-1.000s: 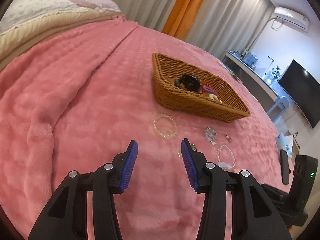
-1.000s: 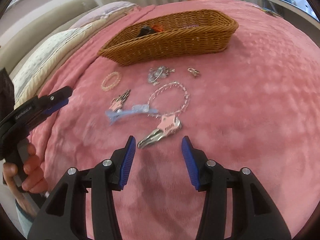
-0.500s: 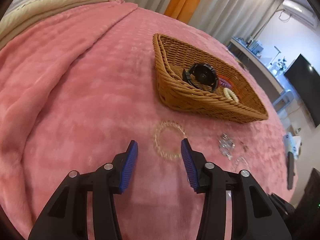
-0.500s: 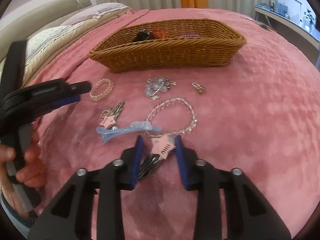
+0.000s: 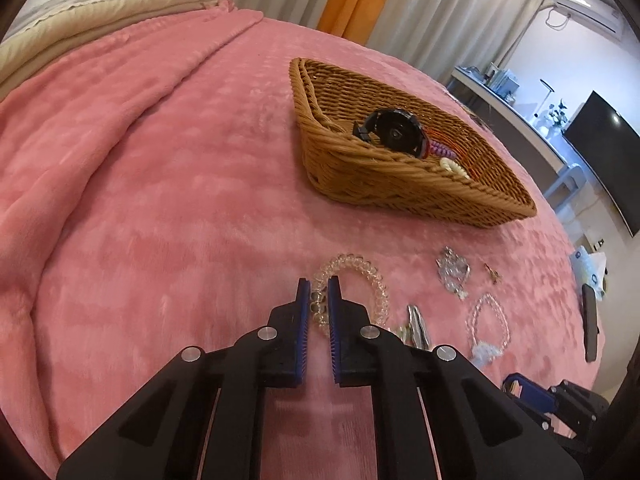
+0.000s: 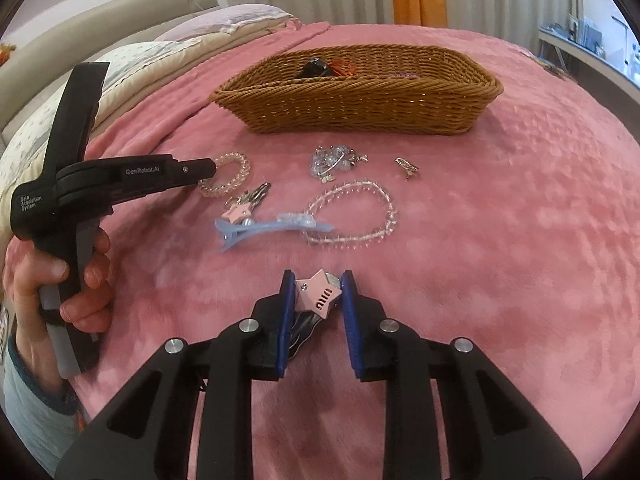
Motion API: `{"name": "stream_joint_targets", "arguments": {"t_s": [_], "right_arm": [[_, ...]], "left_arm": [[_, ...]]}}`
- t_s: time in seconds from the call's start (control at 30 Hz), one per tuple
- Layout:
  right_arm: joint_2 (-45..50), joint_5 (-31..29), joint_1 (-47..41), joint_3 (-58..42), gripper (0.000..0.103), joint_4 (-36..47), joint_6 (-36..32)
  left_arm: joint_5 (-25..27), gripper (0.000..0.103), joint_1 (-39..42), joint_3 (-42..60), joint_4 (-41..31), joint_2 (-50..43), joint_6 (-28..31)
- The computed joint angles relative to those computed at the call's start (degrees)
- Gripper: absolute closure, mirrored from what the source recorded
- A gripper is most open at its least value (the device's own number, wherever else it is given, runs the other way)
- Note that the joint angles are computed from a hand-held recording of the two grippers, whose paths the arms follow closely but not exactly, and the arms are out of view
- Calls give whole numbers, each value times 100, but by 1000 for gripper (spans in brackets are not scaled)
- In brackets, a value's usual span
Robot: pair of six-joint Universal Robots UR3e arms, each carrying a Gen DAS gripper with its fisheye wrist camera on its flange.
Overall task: Organize jewelry
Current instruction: 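Carry the bracelet with the left tool while the right tool carries the keychain into the basket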
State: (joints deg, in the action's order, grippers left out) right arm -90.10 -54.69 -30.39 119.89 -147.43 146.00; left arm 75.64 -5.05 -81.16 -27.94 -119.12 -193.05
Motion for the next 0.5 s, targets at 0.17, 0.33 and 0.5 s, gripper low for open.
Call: {"name": "stream_joint_targets", "arguments": {"t_s": [0.17, 0.33, 0.5], "right_arm": [[-208, 184, -288, 120, 83, 145, -336], [-426, 442, -617, 64, 83, 440, -520], [-666, 820, -941, -409, 83, 1504, -765]], "left_arm": [[-80, 96, 19, -796, 463, 466, -51], [-153, 96, -58, -1349, 879, 892, -41], [-135, 96, -279, -1438, 975, 1177, 93]]}}
